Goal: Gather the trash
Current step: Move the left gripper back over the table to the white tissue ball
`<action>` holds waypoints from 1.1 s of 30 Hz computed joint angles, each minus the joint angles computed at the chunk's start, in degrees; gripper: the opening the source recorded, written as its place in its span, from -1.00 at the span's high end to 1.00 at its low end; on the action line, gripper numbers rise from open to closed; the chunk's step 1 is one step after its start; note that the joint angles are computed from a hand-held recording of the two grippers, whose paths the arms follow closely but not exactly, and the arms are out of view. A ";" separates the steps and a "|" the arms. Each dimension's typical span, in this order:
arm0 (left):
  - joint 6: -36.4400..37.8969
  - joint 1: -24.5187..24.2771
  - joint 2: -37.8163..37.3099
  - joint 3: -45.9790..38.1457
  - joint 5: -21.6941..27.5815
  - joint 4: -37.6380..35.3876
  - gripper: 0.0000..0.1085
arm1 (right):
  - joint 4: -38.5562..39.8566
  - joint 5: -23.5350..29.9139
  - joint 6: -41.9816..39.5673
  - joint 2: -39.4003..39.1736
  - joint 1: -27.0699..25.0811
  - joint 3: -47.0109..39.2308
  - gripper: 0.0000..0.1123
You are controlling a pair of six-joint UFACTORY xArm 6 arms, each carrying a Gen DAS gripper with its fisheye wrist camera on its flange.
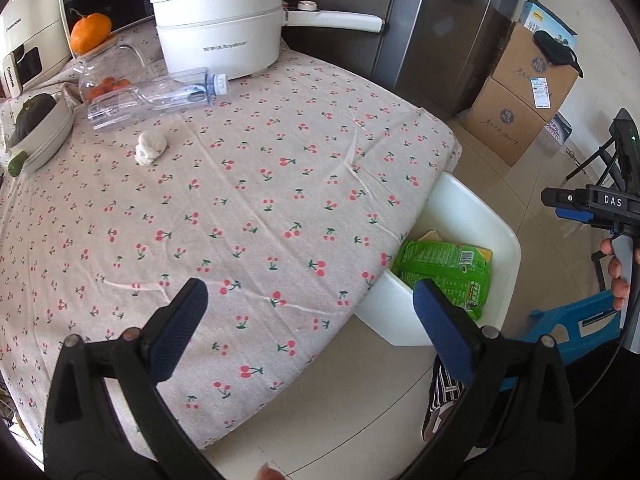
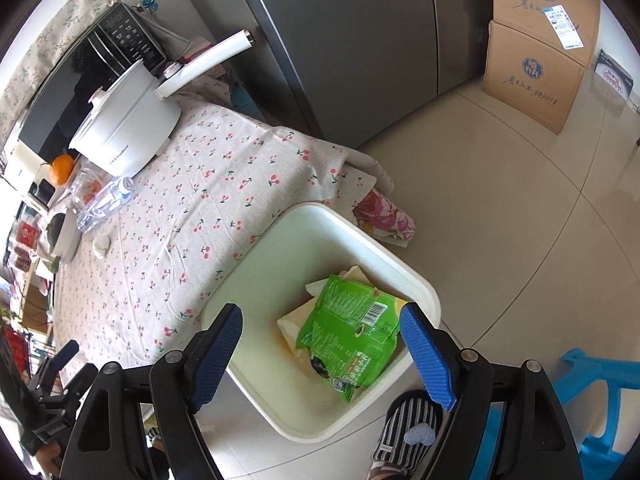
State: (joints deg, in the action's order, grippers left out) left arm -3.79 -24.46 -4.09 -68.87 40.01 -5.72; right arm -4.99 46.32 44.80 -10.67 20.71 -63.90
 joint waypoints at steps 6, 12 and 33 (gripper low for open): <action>-0.13 3.89 -1.12 0.55 -0.43 1.40 -0.88 | -2.35 1.00 -0.04 5.25 3.25 -6.10 -0.47; -0.93 7.42 -1.37 0.79 -1.25 2.55 -0.88 | -4.08 2.12 -1.42 12.24 6.62 -14.33 -0.48; 3.79 16.38 11.04 -9.12 -5.50 1.37 -0.88 | -5.96 15.04 -10.30 42.74 11.29 -53.94 -0.49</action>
